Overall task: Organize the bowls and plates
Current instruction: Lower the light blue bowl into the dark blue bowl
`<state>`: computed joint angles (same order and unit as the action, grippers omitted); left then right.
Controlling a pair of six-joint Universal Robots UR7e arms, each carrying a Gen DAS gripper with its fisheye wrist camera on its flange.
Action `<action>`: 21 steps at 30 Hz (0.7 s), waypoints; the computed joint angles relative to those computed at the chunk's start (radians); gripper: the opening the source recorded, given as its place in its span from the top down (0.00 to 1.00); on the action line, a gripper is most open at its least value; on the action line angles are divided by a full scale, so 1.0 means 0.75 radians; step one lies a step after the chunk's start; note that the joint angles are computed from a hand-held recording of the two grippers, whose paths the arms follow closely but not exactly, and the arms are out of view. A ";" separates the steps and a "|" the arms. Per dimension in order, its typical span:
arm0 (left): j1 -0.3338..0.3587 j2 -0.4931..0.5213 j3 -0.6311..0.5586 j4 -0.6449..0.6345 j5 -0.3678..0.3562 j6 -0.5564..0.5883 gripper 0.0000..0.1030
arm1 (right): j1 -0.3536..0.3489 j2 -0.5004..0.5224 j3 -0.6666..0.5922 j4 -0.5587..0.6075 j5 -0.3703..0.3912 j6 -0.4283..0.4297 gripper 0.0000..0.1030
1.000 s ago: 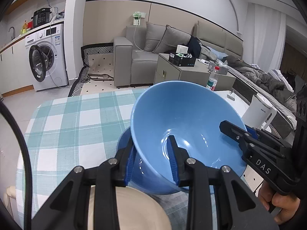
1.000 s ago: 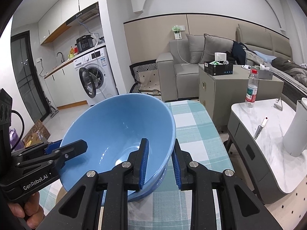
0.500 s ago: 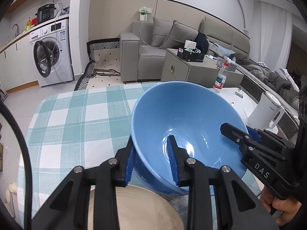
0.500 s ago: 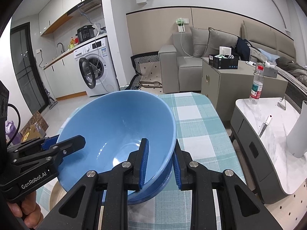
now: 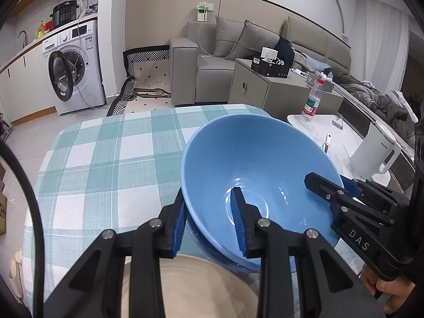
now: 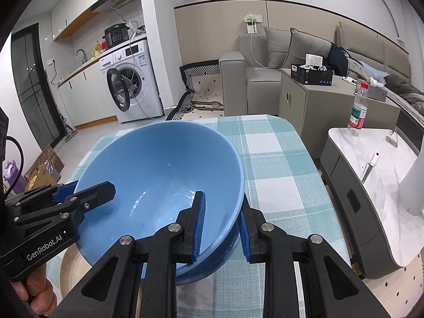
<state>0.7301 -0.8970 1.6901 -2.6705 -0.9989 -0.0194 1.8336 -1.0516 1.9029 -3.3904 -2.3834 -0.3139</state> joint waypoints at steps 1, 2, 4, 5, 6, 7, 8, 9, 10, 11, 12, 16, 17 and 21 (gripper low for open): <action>0.002 0.003 -0.002 0.004 0.001 0.000 0.71 | -0.001 0.002 -0.001 0.000 -0.002 0.000 0.77; 0.003 0.007 -0.004 0.008 0.006 0.001 0.71 | -0.004 0.004 -0.002 0.004 -0.003 0.002 0.77; 0.003 0.013 -0.006 0.012 0.014 0.007 0.71 | -0.005 0.010 -0.005 0.005 -0.007 0.004 0.77; 0.004 0.014 -0.005 0.009 0.016 0.009 0.71 | -0.006 0.013 -0.006 0.004 -0.010 0.002 0.77; 0.006 0.017 -0.004 0.009 0.018 0.008 0.71 | -0.007 0.015 -0.006 0.004 -0.014 -0.003 0.77; 0.007 0.019 -0.006 0.012 0.018 0.006 0.71 | -0.010 0.019 -0.006 -0.002 -0.017 -0.009 0.77; 0.008 0.022 -0.008 0.019 0.021 0.005 0.71 | -0.010 0.023 -0.008 -0.003 -0.024 -0.014 0.77; 0.009 0.026 -0.009 0.023 0.026 0.005 0.71 | -0.011 0.025 -0.007 -0.002 -0.029 -0.017 0.77; 0.008 0.031 -0.011 0.023 0.032 0.009 0.71 | -0.009 0.030 -0.011 0.003 -0.037 -0.017 0.77; 0.008 0.033 -0.009 0.021 0.039 0.011 0.71 | -0.010 0.035 -0.014 0.006 -0.044 -0.019 0.77; 0.008 0.035 -0.008 0.017 0.044 0.014 0.71 | -0.008 0.041 -0.016 0.005 -0.050 -0.021 0.77; 0.008 0.041 -0.010 0.023 0.055 0.013 0.71 | -0.010 0.052 -0.017 0.006 -0.068 -0.033 0.77; 0.009 0.043 -0.011 0.023 0.059 0.016 0.71 | -0.011 0.053 -0.017 0.011 -0.070 -0.033 0.77; 0.011 0.049 -0.009 0.021 0.069 0.022 0.71 | -0.011 0.066 -0.020 0.011 -0.086 -0.045 0.76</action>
<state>0.7385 -0.8601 1.6833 -2.6549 -0.9469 -0.0030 1.8252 -1.0023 1.8876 -3.3819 -2.4481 -0.3474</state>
